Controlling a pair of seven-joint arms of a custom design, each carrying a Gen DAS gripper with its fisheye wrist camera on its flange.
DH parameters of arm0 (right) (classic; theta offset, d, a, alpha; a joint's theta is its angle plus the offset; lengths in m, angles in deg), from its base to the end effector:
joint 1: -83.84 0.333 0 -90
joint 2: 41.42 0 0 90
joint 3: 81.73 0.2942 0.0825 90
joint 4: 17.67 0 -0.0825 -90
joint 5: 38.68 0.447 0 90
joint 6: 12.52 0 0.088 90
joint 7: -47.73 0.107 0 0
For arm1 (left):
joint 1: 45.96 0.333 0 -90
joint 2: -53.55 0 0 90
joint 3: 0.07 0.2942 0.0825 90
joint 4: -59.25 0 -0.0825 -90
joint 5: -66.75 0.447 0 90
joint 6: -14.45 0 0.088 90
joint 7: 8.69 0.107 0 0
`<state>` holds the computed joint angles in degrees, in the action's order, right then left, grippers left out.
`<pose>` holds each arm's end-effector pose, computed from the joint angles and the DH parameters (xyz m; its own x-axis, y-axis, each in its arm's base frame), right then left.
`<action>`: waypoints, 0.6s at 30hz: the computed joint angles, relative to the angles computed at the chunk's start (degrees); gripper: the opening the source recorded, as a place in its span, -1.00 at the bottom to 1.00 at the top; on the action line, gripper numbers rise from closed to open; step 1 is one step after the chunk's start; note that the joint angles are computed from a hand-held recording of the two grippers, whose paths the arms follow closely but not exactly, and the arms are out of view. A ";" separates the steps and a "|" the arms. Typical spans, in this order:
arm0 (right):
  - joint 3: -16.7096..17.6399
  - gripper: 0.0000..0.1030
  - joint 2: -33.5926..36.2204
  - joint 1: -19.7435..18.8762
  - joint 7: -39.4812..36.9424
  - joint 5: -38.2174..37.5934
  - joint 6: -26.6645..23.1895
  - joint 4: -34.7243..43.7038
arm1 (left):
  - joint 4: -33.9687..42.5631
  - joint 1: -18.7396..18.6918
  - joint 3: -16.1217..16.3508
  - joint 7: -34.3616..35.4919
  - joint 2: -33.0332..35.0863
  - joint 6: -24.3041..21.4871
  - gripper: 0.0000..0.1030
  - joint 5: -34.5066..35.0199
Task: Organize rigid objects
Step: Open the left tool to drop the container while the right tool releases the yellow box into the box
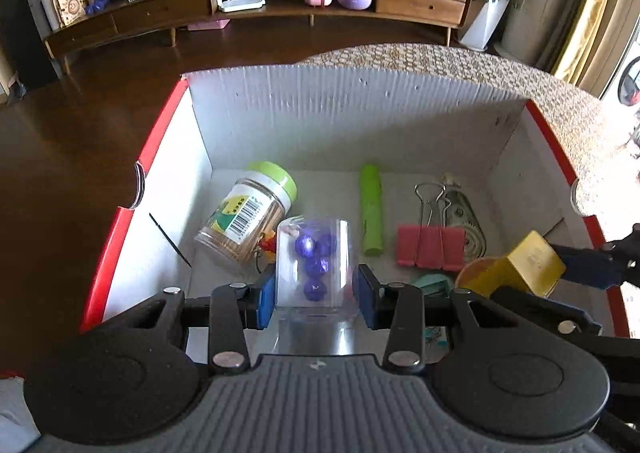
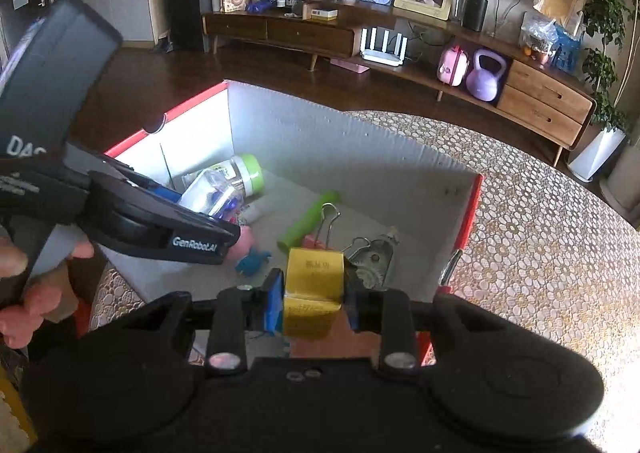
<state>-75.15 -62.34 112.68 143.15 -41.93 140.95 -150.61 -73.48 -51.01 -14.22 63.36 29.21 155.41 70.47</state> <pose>0.4488 0.3258 0.5227 0.5318 -0.8463 0.0309 -0.6233 -0.4159 -0.6622 0.5058 -0.1845 0.5224 -0.0702 -0.9975 0.0064 -0.8374 0.0554 -0.5438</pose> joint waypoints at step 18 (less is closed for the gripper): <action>-1.00 0.09 -7.32 2.43 -0.48 2.55 1.24 -4.39 | -3.87 -0.59 -0.97 -1.70 -5.80 0.12 0.26 0.97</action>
